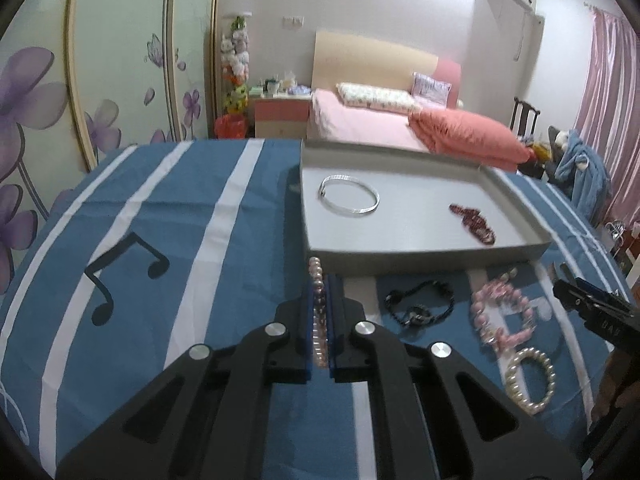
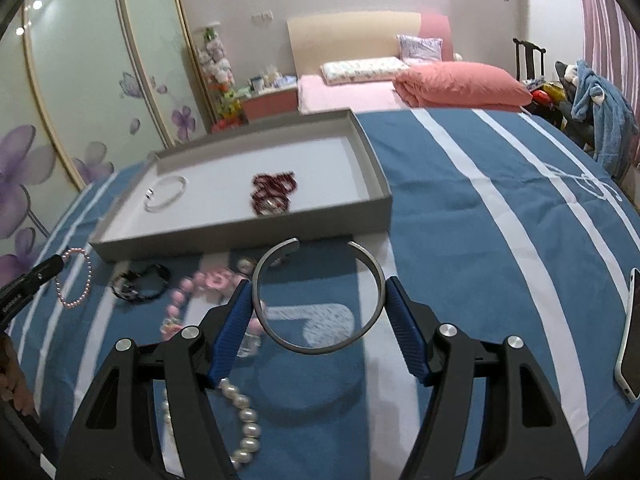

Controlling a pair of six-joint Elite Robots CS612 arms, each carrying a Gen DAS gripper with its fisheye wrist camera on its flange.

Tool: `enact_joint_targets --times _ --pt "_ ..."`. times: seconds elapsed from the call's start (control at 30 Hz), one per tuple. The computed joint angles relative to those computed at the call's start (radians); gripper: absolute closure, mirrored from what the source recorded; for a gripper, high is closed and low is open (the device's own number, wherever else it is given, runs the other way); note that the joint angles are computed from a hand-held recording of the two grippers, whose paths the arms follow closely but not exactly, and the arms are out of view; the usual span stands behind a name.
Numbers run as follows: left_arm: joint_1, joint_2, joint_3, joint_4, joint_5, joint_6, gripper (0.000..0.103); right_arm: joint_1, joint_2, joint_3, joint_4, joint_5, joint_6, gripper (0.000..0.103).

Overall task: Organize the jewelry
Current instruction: 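Carry the pink pearl bracelet and silver cuff into the tray and release both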

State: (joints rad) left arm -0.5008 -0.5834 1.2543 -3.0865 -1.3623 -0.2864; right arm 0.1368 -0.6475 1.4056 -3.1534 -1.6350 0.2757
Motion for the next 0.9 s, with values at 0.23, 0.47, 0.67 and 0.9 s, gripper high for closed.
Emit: enact_joint_targets --times 0.23,0.47,0.67,0.9 --pt "-0.017 -0.009 0.020 -0.102 0.022 0.023 0.097 0.013 0.000 0.005 -0.110 0.008 -0.023 0.036" --pt "-0.032 -0.012 0.027 -0.190 0.060 0.042 0.097 0.028 0.012 -0.001 -0.245 -0.006 -0.055 0.036" --pt "-0.039 -0.006 0.017 -0.245 0.073 0.056 0.097 0.041 0.028 -0.021 -0.342 -0.038 -0.085 0.036" --pt "-0.047 0.009 -0.015 -0.271 0.078 0.076 0.097 0.045 0.049 -0.054 -0.389 -0.062 -0.101 0.036"
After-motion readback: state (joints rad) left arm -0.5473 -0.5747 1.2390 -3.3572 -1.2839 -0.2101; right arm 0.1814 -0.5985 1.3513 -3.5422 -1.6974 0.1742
